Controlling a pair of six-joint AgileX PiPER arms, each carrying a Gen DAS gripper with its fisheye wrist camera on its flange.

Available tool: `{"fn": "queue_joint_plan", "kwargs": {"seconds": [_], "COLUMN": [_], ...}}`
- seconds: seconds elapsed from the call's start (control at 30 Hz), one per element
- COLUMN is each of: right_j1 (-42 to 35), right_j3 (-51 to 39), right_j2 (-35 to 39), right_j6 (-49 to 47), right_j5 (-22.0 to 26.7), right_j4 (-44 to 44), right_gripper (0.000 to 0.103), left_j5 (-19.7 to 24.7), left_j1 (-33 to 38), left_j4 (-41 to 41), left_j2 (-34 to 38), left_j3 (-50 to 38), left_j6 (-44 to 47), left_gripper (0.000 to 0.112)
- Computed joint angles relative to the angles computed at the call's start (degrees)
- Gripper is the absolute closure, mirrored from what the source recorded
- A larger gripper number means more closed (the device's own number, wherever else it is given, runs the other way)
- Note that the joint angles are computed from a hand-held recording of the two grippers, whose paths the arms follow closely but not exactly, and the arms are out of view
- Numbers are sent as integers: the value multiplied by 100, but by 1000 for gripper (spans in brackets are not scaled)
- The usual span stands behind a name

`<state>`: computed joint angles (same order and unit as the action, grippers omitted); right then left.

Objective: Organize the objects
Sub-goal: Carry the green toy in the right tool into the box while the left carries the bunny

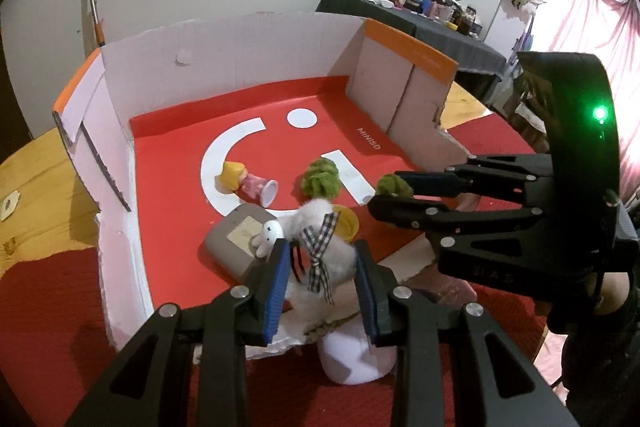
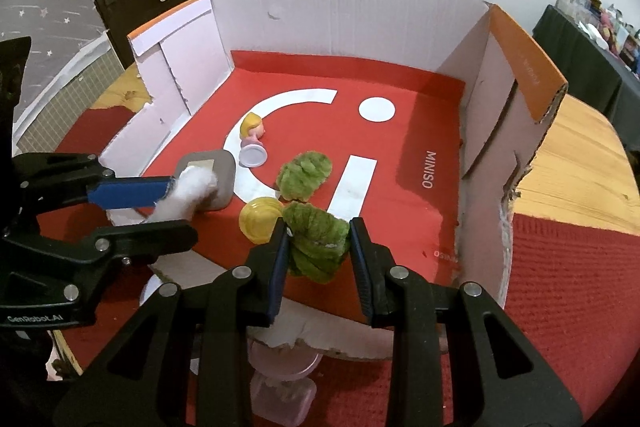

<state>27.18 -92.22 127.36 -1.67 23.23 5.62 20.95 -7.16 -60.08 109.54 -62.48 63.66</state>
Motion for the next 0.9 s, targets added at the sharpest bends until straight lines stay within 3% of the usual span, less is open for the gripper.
{"fn": "queue_joint_plan", "kwargs": {"seconds": [0.37,0.67,0.77,0.9], "right_j1": [68,98,85,74], "right_j3": [71,-168,-229,-236], "right_j2": [13,161,189,189], "right_j6": [161,219,157,125], "right_j5": [-37,118,152,154], "right_j4": [-150,-219,-149,-126], "right_gripper": [75,75,75,75], "left_j5": [-540,-485,-278,-359], "left_j1": [-91,-118,-83,-132], "left_j4": [-94,458,357,85], "left_j2": [-31,136,182,169], "left_j3": [69,-196,-276,-185], "left_j6": [41,-486,-388,-23], "left_gripper": [80,79,79,79]}}
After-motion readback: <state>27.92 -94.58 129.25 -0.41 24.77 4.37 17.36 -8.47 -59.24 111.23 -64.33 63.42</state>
